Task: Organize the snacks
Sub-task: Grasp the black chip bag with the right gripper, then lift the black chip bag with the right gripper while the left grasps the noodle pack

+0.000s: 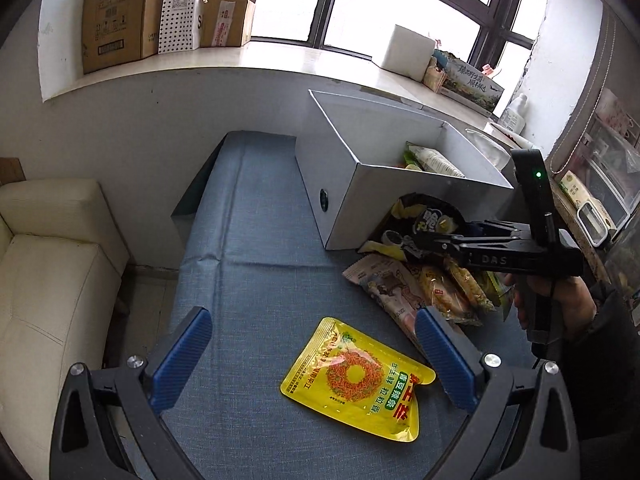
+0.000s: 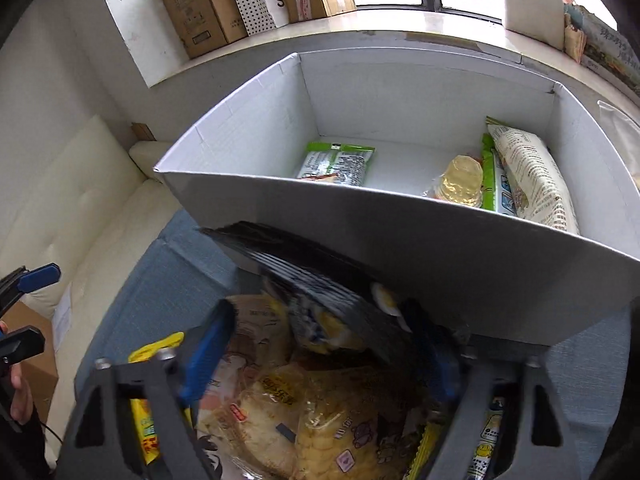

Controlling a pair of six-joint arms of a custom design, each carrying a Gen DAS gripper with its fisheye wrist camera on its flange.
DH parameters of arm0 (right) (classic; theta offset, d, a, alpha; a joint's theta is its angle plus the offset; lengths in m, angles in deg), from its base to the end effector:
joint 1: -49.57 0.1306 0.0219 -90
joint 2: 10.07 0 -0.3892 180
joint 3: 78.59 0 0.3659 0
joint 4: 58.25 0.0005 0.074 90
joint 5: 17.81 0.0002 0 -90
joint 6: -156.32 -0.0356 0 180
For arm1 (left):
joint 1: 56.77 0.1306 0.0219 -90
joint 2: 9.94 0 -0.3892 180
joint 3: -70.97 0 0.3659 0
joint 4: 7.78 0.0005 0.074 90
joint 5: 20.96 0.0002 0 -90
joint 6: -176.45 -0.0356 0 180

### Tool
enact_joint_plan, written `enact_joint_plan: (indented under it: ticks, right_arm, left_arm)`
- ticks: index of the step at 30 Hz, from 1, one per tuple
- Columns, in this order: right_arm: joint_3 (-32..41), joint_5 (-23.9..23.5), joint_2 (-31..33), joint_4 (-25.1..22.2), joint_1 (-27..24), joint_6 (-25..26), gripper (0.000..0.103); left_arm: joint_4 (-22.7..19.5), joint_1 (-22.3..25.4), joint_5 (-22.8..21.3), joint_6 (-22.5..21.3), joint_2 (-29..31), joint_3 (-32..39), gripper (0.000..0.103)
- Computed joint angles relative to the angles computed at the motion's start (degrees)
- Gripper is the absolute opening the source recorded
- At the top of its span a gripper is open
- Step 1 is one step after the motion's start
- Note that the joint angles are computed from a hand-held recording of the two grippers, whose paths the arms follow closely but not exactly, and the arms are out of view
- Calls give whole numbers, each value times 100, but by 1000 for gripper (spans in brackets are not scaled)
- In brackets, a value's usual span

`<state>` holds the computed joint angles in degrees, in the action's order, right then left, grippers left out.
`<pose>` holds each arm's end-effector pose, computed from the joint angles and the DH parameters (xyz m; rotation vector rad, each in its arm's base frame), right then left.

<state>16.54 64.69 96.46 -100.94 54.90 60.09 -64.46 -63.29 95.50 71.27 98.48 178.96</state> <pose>0.5525 0.0557 0.3428 -0.0337 2.5204 0.2466 0.5626 -0.0808 0.4081 0.6382 2.4120 -0.5280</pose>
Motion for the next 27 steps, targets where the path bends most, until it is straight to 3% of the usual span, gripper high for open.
enact_joint_plan:
  ticks: [2, 6, 11, 15, 22, 27]
  right_arm:
    - [-125, -297, -38, 121, -69, -125, 34]
    - [-393, -192, -246, 355, -22, -89, 26]
    - [-651, -161, -653, 580, 16, -28, 25]
    - [-913, -261, -1102, 803, -35, -139, 25]
    - [-1184, -258, -1750, 1027, 10, -294, 25]
    - [-1530, -255, -2147, 1204, -43, -509, 25]
  left_arm:
    - [25, -29, -43, 9, -2, -10, 103]
    - [48, -60, -25, -14, 0, -28, 103]
    - [-39, -135, -132, -194, 17, -55, 103]
    - [-327, -202, -40, -562, 7, -135, 103]
    - [-577, -504, -238, -1773, -127, -577, 103]
    - [-534, -693, -529, -1916, -147, -767, 103]
